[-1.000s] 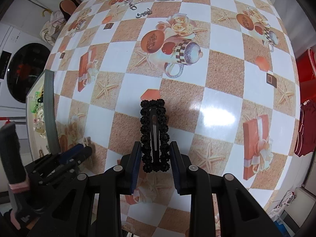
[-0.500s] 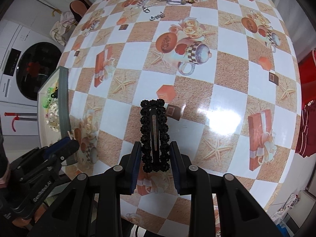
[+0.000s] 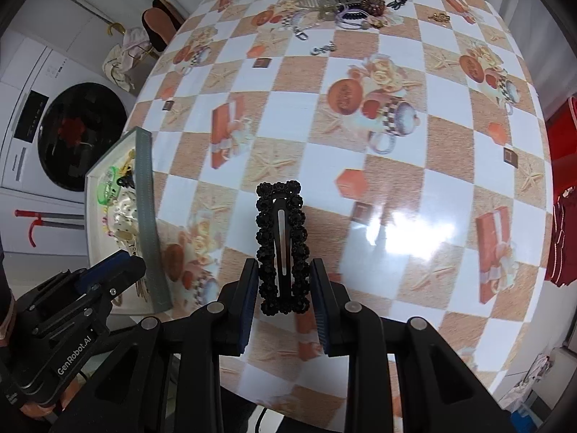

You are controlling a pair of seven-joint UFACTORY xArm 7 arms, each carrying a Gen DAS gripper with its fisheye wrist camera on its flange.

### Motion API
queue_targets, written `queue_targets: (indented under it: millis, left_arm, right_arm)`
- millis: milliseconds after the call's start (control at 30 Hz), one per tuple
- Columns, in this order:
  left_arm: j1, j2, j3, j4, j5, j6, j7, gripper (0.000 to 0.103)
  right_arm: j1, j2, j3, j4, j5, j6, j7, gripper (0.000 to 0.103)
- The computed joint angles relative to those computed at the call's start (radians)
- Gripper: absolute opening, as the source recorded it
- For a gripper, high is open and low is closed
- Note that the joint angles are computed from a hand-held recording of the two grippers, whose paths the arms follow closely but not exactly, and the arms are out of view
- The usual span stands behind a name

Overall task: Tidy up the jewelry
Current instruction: 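Carry the wooden clip and black beaded clip into the white tray and open both tools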

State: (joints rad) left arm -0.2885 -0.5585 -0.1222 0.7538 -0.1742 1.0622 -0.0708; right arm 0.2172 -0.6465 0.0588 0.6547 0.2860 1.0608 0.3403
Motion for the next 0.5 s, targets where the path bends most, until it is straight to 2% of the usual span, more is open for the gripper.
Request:
queue_targets:
  millis: [267, 500]
  left_arm:
    - [0.044, -0.055, 0.086, -0.036, -0.009, 0.023, 0.144, 0.023]
    - [0.128, -0.111, 0.149, -0.069, -0.001, 0.052, 0.24, 0.023]
  right_arm:
    - [0.042, 0.057, 0.086, 0.053, -0.01, -0.046, 0.136, 0.031]
    - [0.101, 0.13, 0.135, 0.12, -0.037, -0.076, 0.233, 0.031]
